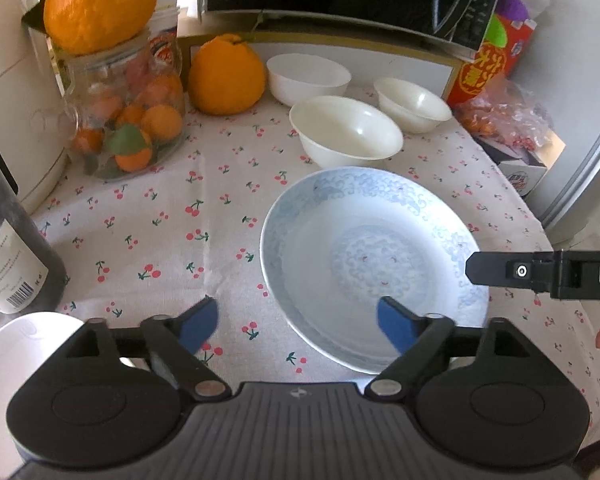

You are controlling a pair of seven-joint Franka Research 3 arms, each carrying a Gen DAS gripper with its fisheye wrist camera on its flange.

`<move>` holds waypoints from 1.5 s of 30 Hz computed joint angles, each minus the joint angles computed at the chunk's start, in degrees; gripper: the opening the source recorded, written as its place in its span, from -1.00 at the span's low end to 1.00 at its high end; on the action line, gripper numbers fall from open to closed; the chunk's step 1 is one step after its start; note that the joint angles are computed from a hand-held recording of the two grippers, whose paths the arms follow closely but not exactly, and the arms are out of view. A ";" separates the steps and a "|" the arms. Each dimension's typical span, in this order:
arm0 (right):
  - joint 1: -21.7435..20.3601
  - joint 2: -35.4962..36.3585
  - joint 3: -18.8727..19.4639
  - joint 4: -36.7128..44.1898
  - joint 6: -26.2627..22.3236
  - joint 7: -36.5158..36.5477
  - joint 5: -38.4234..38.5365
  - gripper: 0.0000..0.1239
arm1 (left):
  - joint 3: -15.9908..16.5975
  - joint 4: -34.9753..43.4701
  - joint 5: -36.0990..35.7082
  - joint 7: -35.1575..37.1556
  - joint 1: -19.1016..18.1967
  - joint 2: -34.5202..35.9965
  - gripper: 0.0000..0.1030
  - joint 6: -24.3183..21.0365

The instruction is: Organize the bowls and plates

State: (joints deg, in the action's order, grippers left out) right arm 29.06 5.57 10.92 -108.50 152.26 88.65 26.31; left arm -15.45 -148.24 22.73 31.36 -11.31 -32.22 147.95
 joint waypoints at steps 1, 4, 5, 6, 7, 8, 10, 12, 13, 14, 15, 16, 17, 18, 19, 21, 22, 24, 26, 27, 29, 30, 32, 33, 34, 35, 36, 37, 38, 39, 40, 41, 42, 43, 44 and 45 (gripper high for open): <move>-0.02 -0.47 0.08 -0.49 0.15 -0.45 0.34 0.42 | -0.31 -0.21 0.43 -0.28 0.13 -0.42 0.88 0.24; -0.02 -1.73 0.17 -1.84 0.52 -1.38 1.36 0.49 | -0.55 -0.65 0.91 -0.46 -0.12 -1.19 0.99 0.77; 0.00 -2.18 0.18 -2.29 0.64 -1.61 1.64 0.51 | -0.46 -0.80 0.83 -0.24 -0.39 -1.45 0.99 0.78; 0.02 -2.60 0.16 -2.73 0.76 -1.76 1.82 0.52 | -0.40 -0.93 0.68 0.00 -0.67 -1.74 0.99 0.62; 0.06 -2.98 0.13 -3.15 0.94 -1.81 1.91 0.54 | -0.37 -1.03 0.51 0.23 -0.94 -2.00 0.99 0.43; 0.09 -3.37 0.12 -3.58 1.12 -1.93 2.07 0.55 | -0.29 -1.12 0.34 0.49 -1.18 -2.17 0.99 0.28; 0.12 -4.04 0.05 -4.30 1.34 -2.18 2.32 0.57 | -0.32 -1.45 0.02 0.87 -1.62 -2.82 0.99 -0.27; 0.17 -4.70 -0.02 -5.06 1.55 -2.16 2.27 0.58 | -0.54 -1.92 -0.18 0.98 -1.97 -3.76 0.99 -0.98; 0.18 -5.08 -0.06 -5.49 1.65 -2.13 2.20 0.59 | -0.65 -2.17 -0.20 1.01 -2.10 -4.25 0.99 -1.32; 0.20 -5.49 -0.08 -5.97 1.80 -2.18 2.22 0.59 | -0.81 -2.36 -0.23 0.90 -2.19 -4.67 0.99 -1.69; 0.21 -5.85 -0.12 -6.38 1.87 -2.25 2.23 0.59 | -0.92 -2.62 -0.28 0.81 -2.33 -5.18 0.99 -2.05; 0.22 -6.25 -0.15 -6.85 1.94 -2.41 2.31 0.59 | -1.01 -2.89 -0.32 0.72 -2.49 -5.72 0.99 -2.38; 0.24 -6.59 -0.18 -7.25 2.00 -2.52 2.33 0.59 | -1.11 -3.20 -0.41 0.59 -2.67 -6.32 0.99 -2.81; 0.26 -6.90 -0.20 -7.62 2.10 -2.54 2.29 0.59 | -1.09 -3.53 -0.50 0.59 -2.89 -6.91 0.99 -3.12; 0.30 -7.28 -0.22 -8.10 2.25 -2.72 2.38 0.59 | -1.13 -3.80 -0.61 0.56 -3.11 -7.45 0.99 -3.51; 0.36 -8.01 -0.29 -9.10 2.54 -3.39 2.68 0.60 | -1.26 -4.38 -0.79 0.41 -3.51 -8.60 0.99 -4.32; 0.39 -8.35 -0.31 -9.59 2.69 -3.63 2.71 0.60 | -1.27 -4.77 -0.91 0.35 -3.77 -9.28 0.99 -4.69; 0.46 -9.00 -0.34 -10.55 2.95 -3.98 2.57 0.60 | -1.52 -5.35 -1.21 -0.09 -4.20 -10.38 0.99 -5.57; 0.55 -9.54 -0.36 -11.42 3.22 -4.38 2.52 0.60 | -1.60 -5.99 -1.58 -0.40 -4.77 -11.50 0.99 -6.37; 0.60 -9.83 -0.36 -11.93 3.40 -4.55 2.41 0.60 | -1.55 -6.33 -1.77 -0.44 -5.11 -12.08 0.99 -6.70; 0.69 -10.34 -0.37 -12.84 3.80 -4.92 2.24 0.60 | -1.50 -7.10 -2.14 -0.49 -5.82 -13.38 0.99 -7.29; 0.75 -10.66 -0.39 -13.40 4.08 -5.24 2.29 0.60 | -1.54 -7.59 -2.33 -0.57 -6.18 -14.20 0.99 -7.64; 0.86 -11.14 -0.28 -14.38 4.60 -5.27 1.75 0.60 | -1.65 -8.55 -2.81 -0.79 -6.98 -15.73 0.99 -8.34; 0.98 -11.35 -0.26 -14.81 4.78 -5.54 1.73 0.60 | -1.65 -9.09 -3.06 -0.87 -7.44 -16.50 0.99 -8.59; 1.14 -11.58 -0.26 -15.22 4.92 -5.99 1.85 0.60 | -1.83 -9.59 -3.27 -1.11 -7.82 -17.23 0.99 -8.86; 1.32 -11.80 -0.25 -15.62 5.09 -6.49 2.01 0.60 | -2.05 -10.28 -3.42 -1.40 -8.27 -18.18 0.99 -9.07; 1.51 -12.02 -0.25 -16.00 5.28 -7.13 2.24 0.60 | -2.25 -10.81 -3.49 -1.64 -8.65 -18.86 0.99 -9.20; 1.76 -12.31 -0.24 -16.49 5.56 -7.89 2.57 0.60 | -2.43 -11.33 -3.62 -1.78 -9.15 -19.51 0.99 -9.46; 2.00 -12.54 -0.23 -16.88 5.79 -8.68 2.87 0.60 | -2.77 -11.85 -3.72 -2.08 -9.64 -20.18 0.99 -9.80; 2.21 -12.74 -0.20 -17.21 5.96 -9.29 3.07 0.60 | -3.11 -12.34 -3.72 -2.44 -10.07 -20.84 0.99 -9.96; 2.45 -12.95 -0.17 -17.57 6.11 -9.97 3.29 0.60 | -3.38 -12.76 -3.72 -2.80 -10.51 -21.43 0.99 -10.00; 2.70 -13.15 -0.14 -17.90 6.26 -10.66 3.62 0.60 | -3.56 -13.33 -3.75 -3.11 -11.09 -22.24 0.99 -9.97; 2.97 -13.33 -0.13 -18.18 6.35 -11.39 3.98 0.60 | -3.70 -13.79 -3.73 -3.38 -11.58 -22.95 0.99 -9.90; 3.24 -13.51 -0.08 -18.43 6.44 -12.02 4.27 0.60 | -3.84 -14.25 -3.71 -3.64 -12.09 -23.72 0.99 -9.81; 3.53 -13.68 -0.06 -18.67 6.50 -12.75 4.68 0.60 | -3.92 -14.58 -3.70 -3.85 -12.50 -24.24 0.99 -9.73; 3.82 -13.80 -0.02 -18.86 6.60 -13.41 5.13 0.60 | -4.03 -14.96 -3.70 -4.08 -12.95 -24.91 0.99 -9.69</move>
State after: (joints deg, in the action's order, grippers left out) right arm 32.89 -8.23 10.90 -127.36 158.85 75.23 31.44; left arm -19.48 -163.20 19.03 27.28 -24.26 -57.12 138.26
